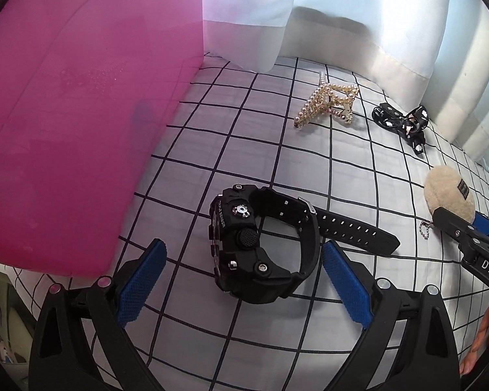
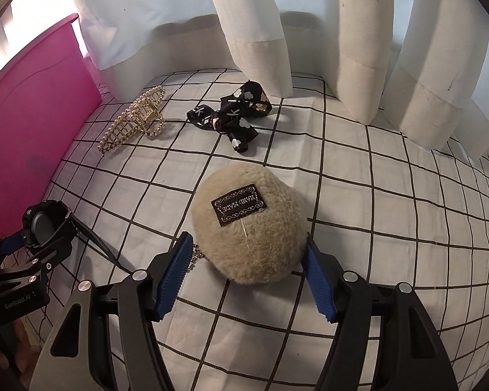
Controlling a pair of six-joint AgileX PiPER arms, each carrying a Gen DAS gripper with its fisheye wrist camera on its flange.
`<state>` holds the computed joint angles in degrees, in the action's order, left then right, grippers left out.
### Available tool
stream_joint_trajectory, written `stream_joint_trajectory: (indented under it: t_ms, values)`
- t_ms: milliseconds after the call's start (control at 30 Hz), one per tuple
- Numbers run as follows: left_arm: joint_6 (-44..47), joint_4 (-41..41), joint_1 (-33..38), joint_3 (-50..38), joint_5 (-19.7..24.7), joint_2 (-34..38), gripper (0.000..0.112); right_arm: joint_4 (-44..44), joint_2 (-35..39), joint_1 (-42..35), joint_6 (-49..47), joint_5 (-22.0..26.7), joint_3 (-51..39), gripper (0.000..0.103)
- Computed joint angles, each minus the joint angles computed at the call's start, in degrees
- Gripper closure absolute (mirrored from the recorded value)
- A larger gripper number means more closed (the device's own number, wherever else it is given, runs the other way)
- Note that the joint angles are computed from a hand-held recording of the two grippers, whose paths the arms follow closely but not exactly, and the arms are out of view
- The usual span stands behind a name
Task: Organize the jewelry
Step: 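Lower the left tool toward the black watch while the right tool approaches the beige fluffy pouch, then close the left tool on the black watch while the right tool grasps the beige pouch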
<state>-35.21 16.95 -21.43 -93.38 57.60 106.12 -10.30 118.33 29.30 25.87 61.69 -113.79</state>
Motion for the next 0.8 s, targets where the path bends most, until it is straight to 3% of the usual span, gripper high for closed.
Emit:
stream_joint_trajectory:
  t_ms: [367, 633, 800]
  values:
    - [0.27, 0.96, 0.02, -3.02, -0.43, 3.66, 0.018, -3.63, 5.46, 0.73, 0.35, 2.68, -7.11, 0.039]
    - [0.11, 1.25, 0.23, -3.98, -1.45, 4.75, 0.019, -4.34, 5.23, 0.84, 0.62, 1.07, -6.27, 0.039]
    - [1.01, -0.26, -0.02, -1.94, -3.04, 3.11, 0.044, -3.53, 3.02, 0.61, 0.11, -1.17, -2.77, 0.043]
